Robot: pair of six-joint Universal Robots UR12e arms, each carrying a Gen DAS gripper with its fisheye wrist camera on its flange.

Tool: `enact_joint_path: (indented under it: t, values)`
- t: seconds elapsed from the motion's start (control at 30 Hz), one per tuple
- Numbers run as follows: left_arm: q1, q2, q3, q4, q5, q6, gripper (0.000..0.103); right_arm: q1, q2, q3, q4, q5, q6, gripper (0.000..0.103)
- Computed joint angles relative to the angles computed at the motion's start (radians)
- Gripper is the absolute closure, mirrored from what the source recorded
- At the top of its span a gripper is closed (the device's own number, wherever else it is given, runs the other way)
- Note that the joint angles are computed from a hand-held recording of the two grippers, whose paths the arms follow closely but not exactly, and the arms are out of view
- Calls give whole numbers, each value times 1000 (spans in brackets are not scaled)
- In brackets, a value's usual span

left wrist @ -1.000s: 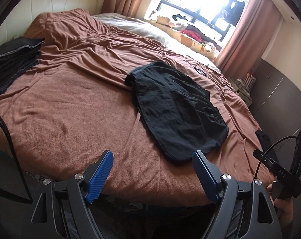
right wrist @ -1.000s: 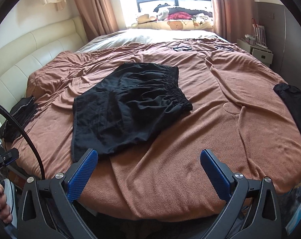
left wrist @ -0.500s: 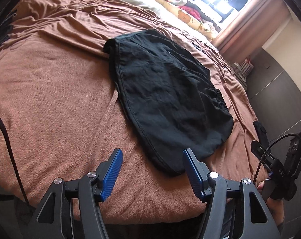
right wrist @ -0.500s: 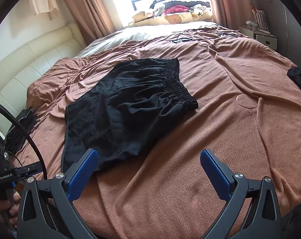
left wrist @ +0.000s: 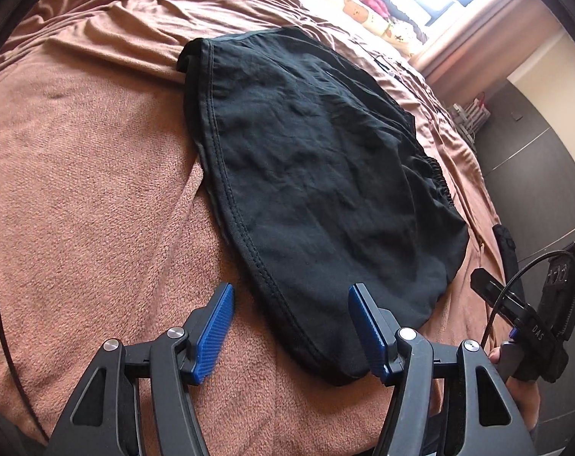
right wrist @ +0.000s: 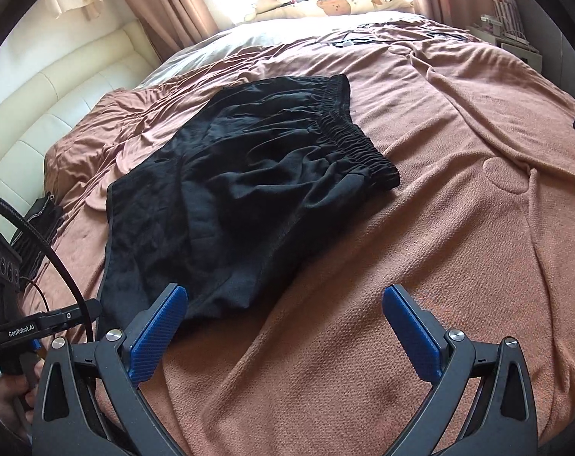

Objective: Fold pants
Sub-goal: 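Move both tools toward the black shorts, left tool to the hem, right to the waistband, then grasp the shorts hem with the left tool while the right tool grasps the waistband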

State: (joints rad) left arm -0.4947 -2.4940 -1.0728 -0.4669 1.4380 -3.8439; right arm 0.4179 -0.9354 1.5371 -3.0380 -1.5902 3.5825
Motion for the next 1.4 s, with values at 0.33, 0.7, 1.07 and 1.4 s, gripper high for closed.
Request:
enact_joint_path:
  t: [0.33, 0.7, 1.07, 1.4]
  values:
    - [16, -21, 23, 36, -77, -74, 40, -50, 26, -39, 37, 132, 79, 25]
    - [7, -21, 4, 82, -199, -167, 60, -87, 37, -36, -31, 196, 173, 34]
    - [-16, -12, -24, 114, -124, -314, 83, -121, 48, -29, -89, 252, 272, 44]
    - [-27, 0, 3, 94, -32, -267, 99, -133, 53, -28, -136, 298, 286, 94]
